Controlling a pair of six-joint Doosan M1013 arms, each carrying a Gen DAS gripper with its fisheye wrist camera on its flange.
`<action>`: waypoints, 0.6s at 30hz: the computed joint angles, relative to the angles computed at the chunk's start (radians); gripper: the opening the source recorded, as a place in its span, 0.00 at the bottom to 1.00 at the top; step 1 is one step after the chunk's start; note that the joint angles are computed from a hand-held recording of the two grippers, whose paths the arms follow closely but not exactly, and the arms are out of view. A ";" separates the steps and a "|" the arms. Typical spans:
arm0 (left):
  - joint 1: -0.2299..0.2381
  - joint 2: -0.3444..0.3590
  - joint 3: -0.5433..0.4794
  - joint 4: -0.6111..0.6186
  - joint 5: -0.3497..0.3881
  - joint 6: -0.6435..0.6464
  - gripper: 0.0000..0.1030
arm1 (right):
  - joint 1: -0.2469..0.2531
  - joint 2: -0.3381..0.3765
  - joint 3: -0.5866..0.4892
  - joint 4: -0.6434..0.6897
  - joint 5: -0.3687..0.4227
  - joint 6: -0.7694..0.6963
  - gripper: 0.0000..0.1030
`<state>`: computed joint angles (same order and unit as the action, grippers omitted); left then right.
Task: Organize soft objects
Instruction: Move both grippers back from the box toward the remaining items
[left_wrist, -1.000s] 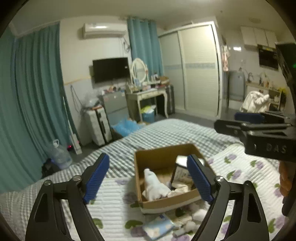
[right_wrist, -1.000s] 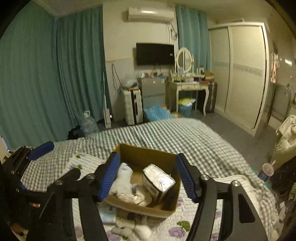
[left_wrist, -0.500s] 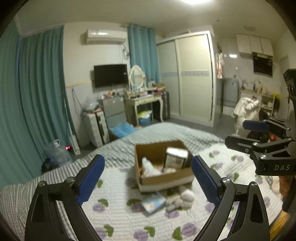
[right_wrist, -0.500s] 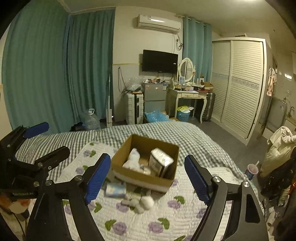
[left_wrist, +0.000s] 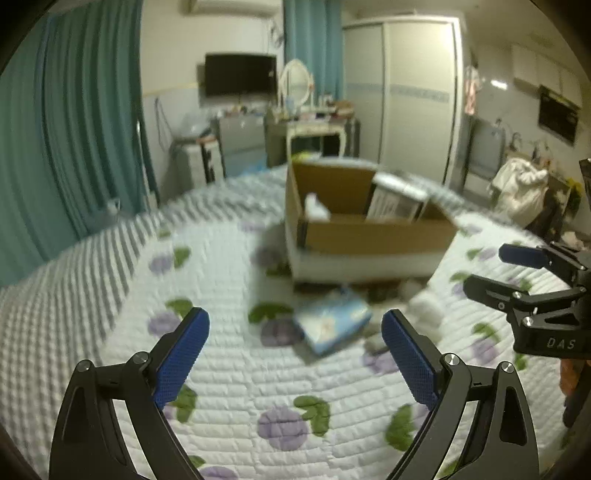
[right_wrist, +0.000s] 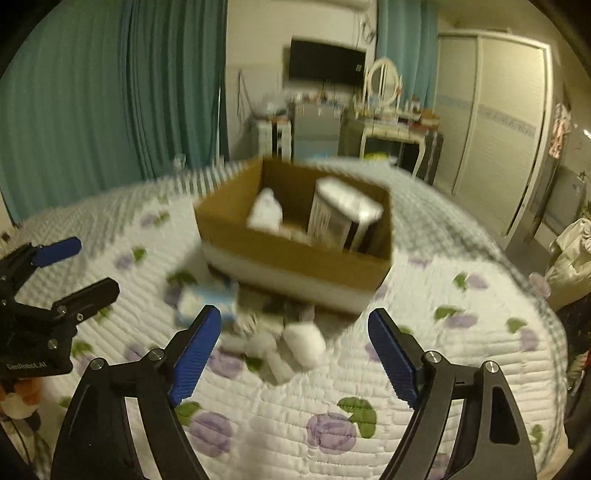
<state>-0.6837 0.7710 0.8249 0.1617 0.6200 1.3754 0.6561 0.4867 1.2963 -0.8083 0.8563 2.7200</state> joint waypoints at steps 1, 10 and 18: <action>0.001 0.014 -0.013 0.001 0.018 -0.007 0.93 | -0.009 0.012 -0.003 0.032 -0.008 -0.036 0.80; 0.001 0.071 -0.062 -0.015 0.106 0.023 0.93 | -0.050 0.099 -0.046 0.295 -0.043 -0.295 0.58; -0.005 0.076 -0.059 -0.017 0.129 0.044 0.93 | -0.049 0.111 -0.061 0.307 -0.031 -0.327 0.21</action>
<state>-0.6887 0.8472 0.7662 0.1447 0.7490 1.4195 0.6074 0.5976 1.2349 -0.5008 0.8256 2.3931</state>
